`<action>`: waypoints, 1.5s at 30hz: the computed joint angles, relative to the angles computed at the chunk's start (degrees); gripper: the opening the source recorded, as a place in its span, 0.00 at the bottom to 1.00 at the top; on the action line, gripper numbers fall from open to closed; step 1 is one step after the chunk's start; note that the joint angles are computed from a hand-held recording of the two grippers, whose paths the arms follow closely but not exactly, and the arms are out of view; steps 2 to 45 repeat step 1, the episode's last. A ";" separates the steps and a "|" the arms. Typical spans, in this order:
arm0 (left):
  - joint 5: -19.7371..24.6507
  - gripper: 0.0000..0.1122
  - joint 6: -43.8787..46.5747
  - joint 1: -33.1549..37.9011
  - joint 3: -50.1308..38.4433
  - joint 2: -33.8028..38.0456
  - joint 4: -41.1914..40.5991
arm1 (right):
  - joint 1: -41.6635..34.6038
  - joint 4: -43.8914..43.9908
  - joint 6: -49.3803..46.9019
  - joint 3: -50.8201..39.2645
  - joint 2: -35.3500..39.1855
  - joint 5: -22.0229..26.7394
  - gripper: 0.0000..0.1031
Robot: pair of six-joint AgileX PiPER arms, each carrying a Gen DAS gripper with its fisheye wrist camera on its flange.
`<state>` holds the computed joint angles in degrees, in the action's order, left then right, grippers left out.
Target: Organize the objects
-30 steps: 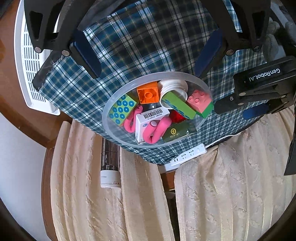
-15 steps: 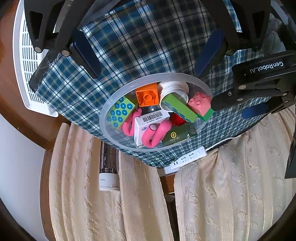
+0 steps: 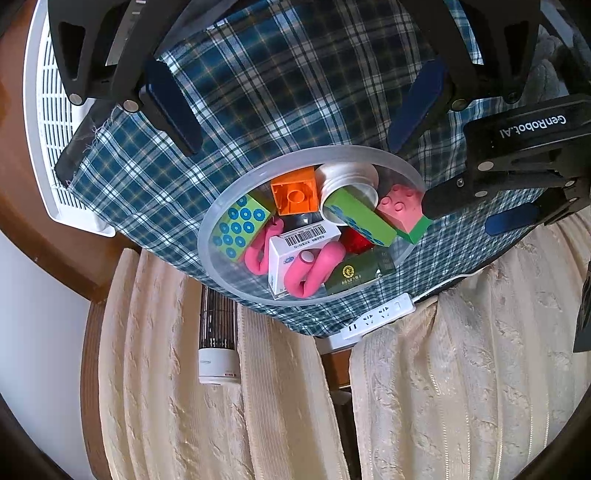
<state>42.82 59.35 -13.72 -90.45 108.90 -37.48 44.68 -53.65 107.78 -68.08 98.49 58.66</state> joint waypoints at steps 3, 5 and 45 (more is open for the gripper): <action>-0.15 0.84 -0.12 -0.03 0.11 -0.07 0.07 | 0.00 -0.01 -0.15 -0.18 0.13 0.05 0.99; -0.15 0.84 -0.12 -0.03 0.11 -0.07 0.07 | 0.00 -0.01 -0.15 -0.18 0.13 0.05 0.99; -0.15 0.84 -0.12 -0.03 0.11 -0.07 0.07 | 0.00 -0.01 -0.15 -0.18 0.13 0.05 0.99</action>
